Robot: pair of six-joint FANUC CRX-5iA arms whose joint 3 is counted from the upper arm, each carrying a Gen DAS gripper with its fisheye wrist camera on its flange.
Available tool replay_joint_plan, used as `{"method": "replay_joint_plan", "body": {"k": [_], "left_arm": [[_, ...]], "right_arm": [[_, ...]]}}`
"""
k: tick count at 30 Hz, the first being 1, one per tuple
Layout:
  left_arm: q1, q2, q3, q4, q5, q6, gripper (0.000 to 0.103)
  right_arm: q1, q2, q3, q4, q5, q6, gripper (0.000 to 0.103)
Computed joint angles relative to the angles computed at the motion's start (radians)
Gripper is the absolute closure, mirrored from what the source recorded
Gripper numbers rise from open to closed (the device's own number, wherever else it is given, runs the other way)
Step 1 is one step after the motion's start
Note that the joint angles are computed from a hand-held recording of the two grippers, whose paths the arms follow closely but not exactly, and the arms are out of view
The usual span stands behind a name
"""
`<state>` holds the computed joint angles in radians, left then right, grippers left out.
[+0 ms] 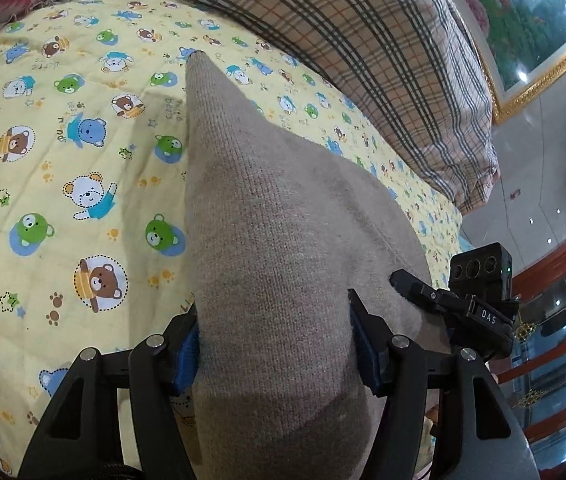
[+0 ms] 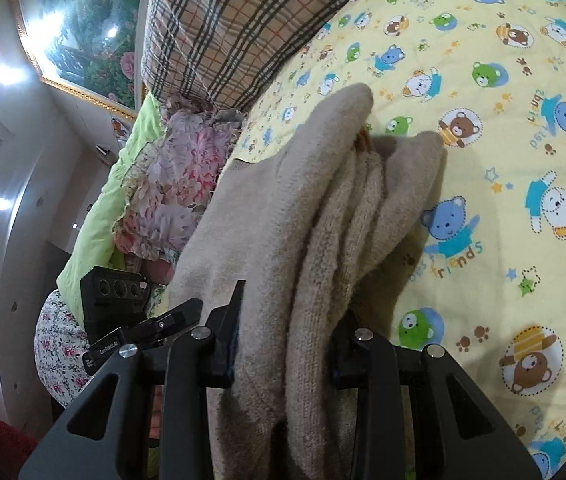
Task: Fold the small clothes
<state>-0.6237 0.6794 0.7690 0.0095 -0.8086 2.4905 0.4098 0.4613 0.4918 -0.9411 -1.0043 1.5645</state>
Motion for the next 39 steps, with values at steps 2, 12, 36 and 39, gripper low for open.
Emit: {"method": "replay_joint_plan", "body": {"k": [2,12,36,39], "left_arm": [[0.007,-0.028,-0.063,0.017,0.042,-0.013,0.038],[0.037,-0.059,-0.213,0.169,0.181,-0.104,0.03],[-0.206,-0.084,0.092,-0.358,-0.478,0.124,0.02],[-0.23,-0.089,0.088,-0.373,-0.504,0.13,0.02]], "right_arm": [[0.005,0.001,-0.003,0.013,0.003,-0.012,0.069],[0.032,-0.011,-0.034,0.085,0.048,-0.058,0.065],[0.231,-0.376,-0.442,0.603,0.346,-0.365,0.045],[0.271,-0.398,-0.483,0.667,0.36,-0.403,0.046]]}}
